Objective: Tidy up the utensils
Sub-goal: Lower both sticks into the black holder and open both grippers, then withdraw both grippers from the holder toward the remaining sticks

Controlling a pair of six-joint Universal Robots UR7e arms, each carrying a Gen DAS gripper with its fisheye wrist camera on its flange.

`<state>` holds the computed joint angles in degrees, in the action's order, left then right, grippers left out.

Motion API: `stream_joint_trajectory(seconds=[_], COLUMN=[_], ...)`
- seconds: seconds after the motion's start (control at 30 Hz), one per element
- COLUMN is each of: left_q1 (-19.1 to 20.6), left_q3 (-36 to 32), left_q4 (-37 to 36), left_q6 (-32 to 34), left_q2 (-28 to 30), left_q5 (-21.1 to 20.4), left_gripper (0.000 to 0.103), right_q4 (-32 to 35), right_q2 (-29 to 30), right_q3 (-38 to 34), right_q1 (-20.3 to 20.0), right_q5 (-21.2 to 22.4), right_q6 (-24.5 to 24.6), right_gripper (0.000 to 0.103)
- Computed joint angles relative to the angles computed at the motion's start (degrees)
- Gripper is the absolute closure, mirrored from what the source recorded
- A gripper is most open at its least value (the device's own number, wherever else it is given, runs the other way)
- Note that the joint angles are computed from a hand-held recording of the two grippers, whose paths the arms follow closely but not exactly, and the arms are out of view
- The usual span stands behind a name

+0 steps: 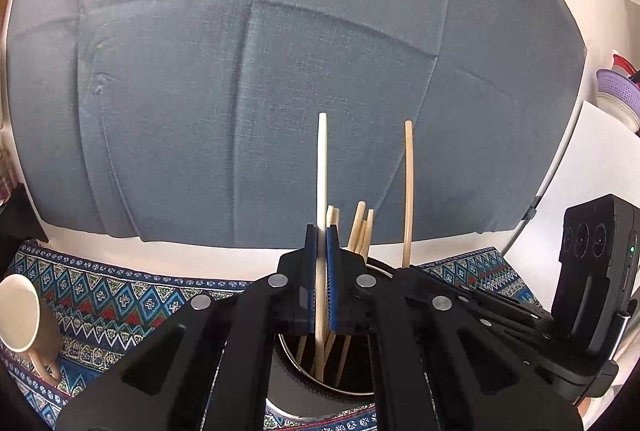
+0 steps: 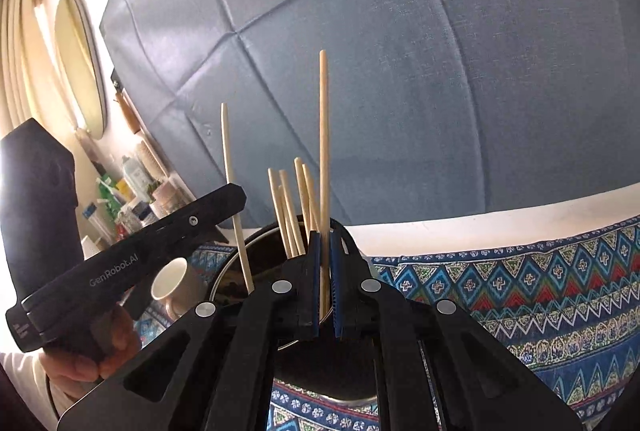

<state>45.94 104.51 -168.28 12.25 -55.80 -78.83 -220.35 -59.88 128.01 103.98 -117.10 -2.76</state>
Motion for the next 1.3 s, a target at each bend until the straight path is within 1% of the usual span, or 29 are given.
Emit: stream_joint_trajectory(seconds=[0.07,0.13,0.2,0.23,0.27,0.33,0.4,0.43,0.5,0.53,0.57,0.6,0.67,0.73,0.77,0.8,0.87,0.9,0.97,1.07,1.17,1.3], left_q1=[-0.16,-0.38,-0.49,-0.57,-0.63,-0.68,-0.57,-0.76,-0.79,-0.92,-1.02,-1.0,-1.04,-1.08,-1.13,-1.16,-1.28,-1.27,-1.33,-1.6,-1.71,-0.87], left_q3=[0.86,1.7,2.0,1.88,2.1,2.61,2.79,2.88,3.06,3.16,3.3,3.4,3.97,4.42,4.63,4.9,5.38,5.64,6.2,6.8,7.18,8.07], left_q4=[-0.31,-0.95,-0.63,-0.02,-0.24,-1.07,-1.08,-1.18,-1.09,-0.8,-0.41,0.01,0.19,1.01,1.41,1.86,3.07,3.85,5.51,9.02,12.69,18.65], left_q6=[-0.34,-0.67,-0.97,-1.39,-1.8,-2.83,-3.95,-4.32,-4.64,-4.9,-5.2,-5.44,-5.93,-6.27,-6.44,-6.56,-6.94,-7.2,-7.51,-8.29,-10.08,-13.95], left_q2=[-0.31,-0.86,-1.22,-1.37,-1.64,-2.3,-3.05,-3.23,-3.72,-3.99,-4.27,-4.61,-5.43,-6.33,-6.71,-7.17,-8.03,-8.52,-9.52,-10.71,-11.56,-13.11], left_q5=[0.49,1.4,1.94,2.15,2.61,3.11,3.39,4.32,5.08,5.89,6.39,6.57,7.47,8.1,8.4,8.71,9.61,9.74,10.62,12.65,15.14,15.94], left_gripper=[0.098,0.097,0.093,0.085,0.073,0.062,0.056,0.049,0.047,0.044,0.04,0.039,0.031,0.026,0.024,0.024,0.018,0.015,0.009,0.006,0.006,0.006], right_q4=[0.46,0.67,0.45,0.32,0.53,0.36,0.28,0.3,-0.24,-0.8,-1.16,-1.27,-1.24,-1.29,-1.0,-0.49,0.03,0.48,1.35,3.21,7.3,13.53], right_q2=[-0.02,0.11,0.11,0.01,-0.28,-0.84,-1.31,-1.7,-2.34,-2.53,-2.69,-2.83,-3.02,-3.17,-3.32,-3.62,-4.05,-4.19,-4.62,-5.29,-5.81,-6.86], right_q3=[0.17,0.12,0.15,0.25,0.4,0.84,1.11,1.4,2.0,2.31,2.52,2.67,2.92,3.24,3.33,3.6,4.13,4.29,4.9,5.76,5.83,6.59], right_q1=[0.39,1.13,1.83,2.06,2.25,2.61,3.14,3.29,3.53,3.76,3.99,4.28,4.97,5.68,5.92,6.11,6.45,6.68,7.0,7.63,8.77,9.6], right_q5=[-0.51,-1.94,-3.34,-3.68,-3.94,-4.18,-5.09,-5.21,-5.36,-5.71,-5.97,-6.46,-7.59,-8.5,-8.76,-9.0,-9.52,-10.3,-11.12,-12.42,-15.97,-18.98], right_q6=[-0.11,-0.23,-0.42,-0.29,0.02,0.47,0.58,0.85,1.53,1.76,1.9,2.05,2.34,2.7,3.21,4.18,6.18,7.17,8.93,11.06,13.9,19.23], right_gripper=[0.096,0.095,0.095,0.094,0.094,0.094,0.094,0.091,0.085,0.079,0.075,0.072,0.059,0.052,0.047,0.044,0.035,0.032,0.022,0.016,0.015,0.014])
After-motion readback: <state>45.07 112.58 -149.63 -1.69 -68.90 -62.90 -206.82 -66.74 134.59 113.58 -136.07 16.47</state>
